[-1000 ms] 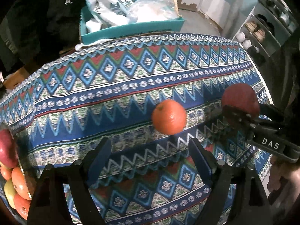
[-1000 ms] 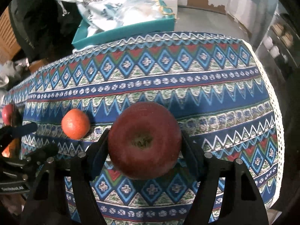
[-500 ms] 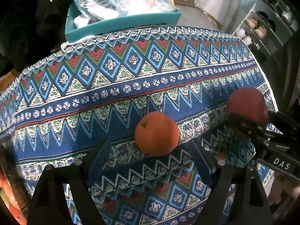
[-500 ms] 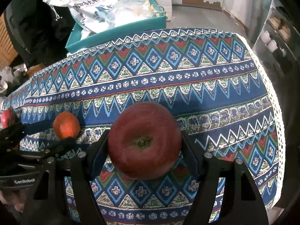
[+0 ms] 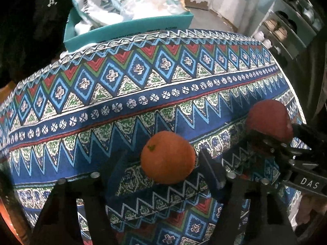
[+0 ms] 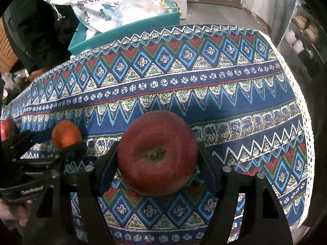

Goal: Organize fruits
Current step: 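Grasp the tangerine with the left tool while the right tool grasps the red apple, then lift and carry the tangerine and red apple in both tools to the plate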

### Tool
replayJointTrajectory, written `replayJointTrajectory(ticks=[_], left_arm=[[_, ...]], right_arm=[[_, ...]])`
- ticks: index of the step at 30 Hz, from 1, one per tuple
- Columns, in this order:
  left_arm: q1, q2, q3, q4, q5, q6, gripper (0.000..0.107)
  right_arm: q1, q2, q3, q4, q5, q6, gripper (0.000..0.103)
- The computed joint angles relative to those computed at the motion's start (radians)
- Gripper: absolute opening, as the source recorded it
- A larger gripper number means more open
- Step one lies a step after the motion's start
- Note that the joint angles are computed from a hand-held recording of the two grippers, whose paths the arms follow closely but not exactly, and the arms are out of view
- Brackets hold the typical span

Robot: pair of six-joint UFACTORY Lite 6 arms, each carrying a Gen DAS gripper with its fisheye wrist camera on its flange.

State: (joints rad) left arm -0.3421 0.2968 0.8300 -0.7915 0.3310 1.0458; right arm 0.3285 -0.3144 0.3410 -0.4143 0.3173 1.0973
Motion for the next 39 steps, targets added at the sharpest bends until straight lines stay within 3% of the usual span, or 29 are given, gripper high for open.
replayJointTrajectory(ticks=[2,7,20,39], left_arm=[[-0.017,-0.010,-0.009,0.018,-0.016,-0.005,0.048],[-0.019,-0.059,-0.036,0.033,0.003,-0.014,0.048],[0.026,-0.326,-0.105,0.103,0.122,-0.078,0.048],[0.201,-0.608,-0.080,0.125,0.396,-0.104,0.048]], right_arm=[[0.004,-0.003,0.000,-0.003,0.003,0.003,0.072],[0.034,-0.015,0.011,-0.044,0.022,0.048,0.072],[0.141,-0.134,0.093,-0.067,0.206,0.089,0.072],[0.382,-0.213,0.280,-0.186,0.486,0.252,0.072]])
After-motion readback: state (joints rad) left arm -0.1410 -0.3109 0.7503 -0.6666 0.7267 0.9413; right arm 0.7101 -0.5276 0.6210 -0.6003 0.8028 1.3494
